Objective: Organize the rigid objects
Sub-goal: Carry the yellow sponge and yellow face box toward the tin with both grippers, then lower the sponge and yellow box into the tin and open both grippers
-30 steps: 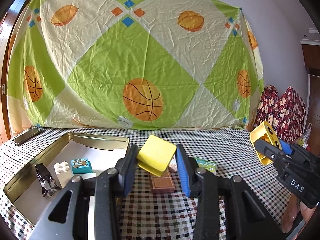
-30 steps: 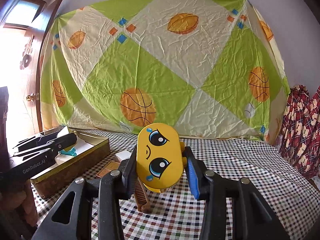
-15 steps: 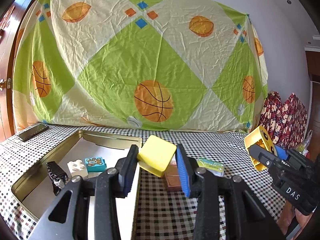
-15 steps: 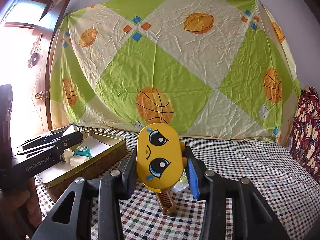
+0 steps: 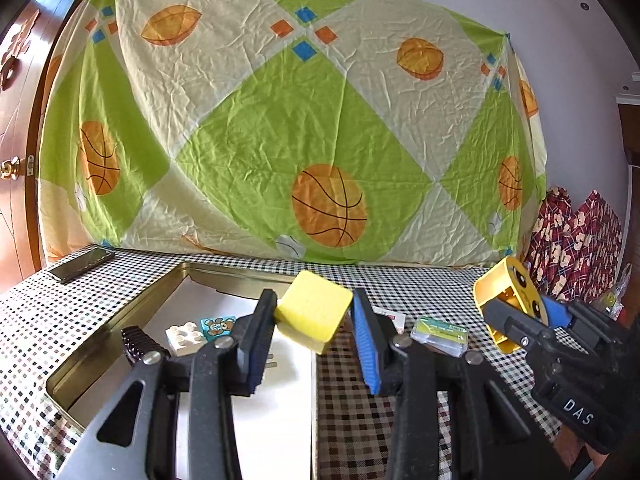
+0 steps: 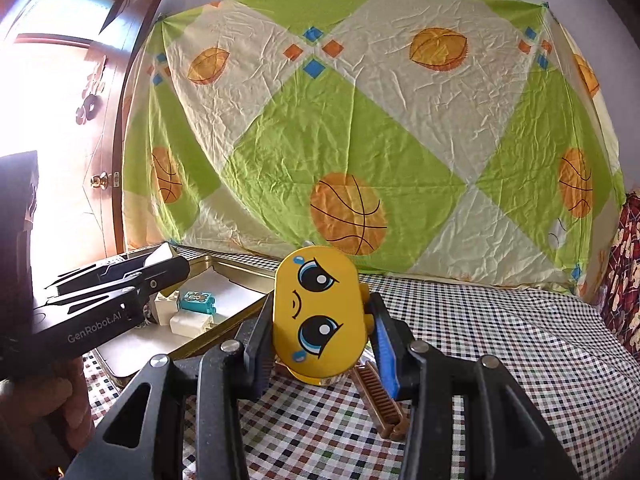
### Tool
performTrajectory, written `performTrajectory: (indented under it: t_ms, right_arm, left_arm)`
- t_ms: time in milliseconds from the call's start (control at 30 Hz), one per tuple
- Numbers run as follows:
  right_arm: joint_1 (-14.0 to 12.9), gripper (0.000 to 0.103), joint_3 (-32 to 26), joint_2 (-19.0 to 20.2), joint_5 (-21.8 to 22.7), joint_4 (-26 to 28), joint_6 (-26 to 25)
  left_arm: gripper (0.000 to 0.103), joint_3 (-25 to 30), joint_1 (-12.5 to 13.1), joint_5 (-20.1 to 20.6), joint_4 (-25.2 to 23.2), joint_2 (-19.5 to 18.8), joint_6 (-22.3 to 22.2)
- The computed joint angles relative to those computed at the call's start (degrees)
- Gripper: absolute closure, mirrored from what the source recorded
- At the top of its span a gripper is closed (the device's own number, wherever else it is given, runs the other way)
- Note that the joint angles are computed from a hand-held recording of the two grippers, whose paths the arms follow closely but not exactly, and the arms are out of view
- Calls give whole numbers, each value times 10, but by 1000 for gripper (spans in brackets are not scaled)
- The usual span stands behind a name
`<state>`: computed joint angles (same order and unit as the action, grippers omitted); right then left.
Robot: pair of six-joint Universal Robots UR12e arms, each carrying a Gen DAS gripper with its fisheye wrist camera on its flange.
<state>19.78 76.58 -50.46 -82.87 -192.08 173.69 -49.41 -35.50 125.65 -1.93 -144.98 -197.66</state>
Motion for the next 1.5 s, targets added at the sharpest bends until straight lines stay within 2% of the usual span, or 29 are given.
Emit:
performTrajectory:
  t_ms: [767,1500]
  right_arm:
    - [25,58,-31,16,32,30,-23]
    - [44,58,-63,34,47,57,-54]
  left_arm:
    - [66,-58,10,17,17,31,-19]
    - [66,-102,21,29,-10,59,-54]
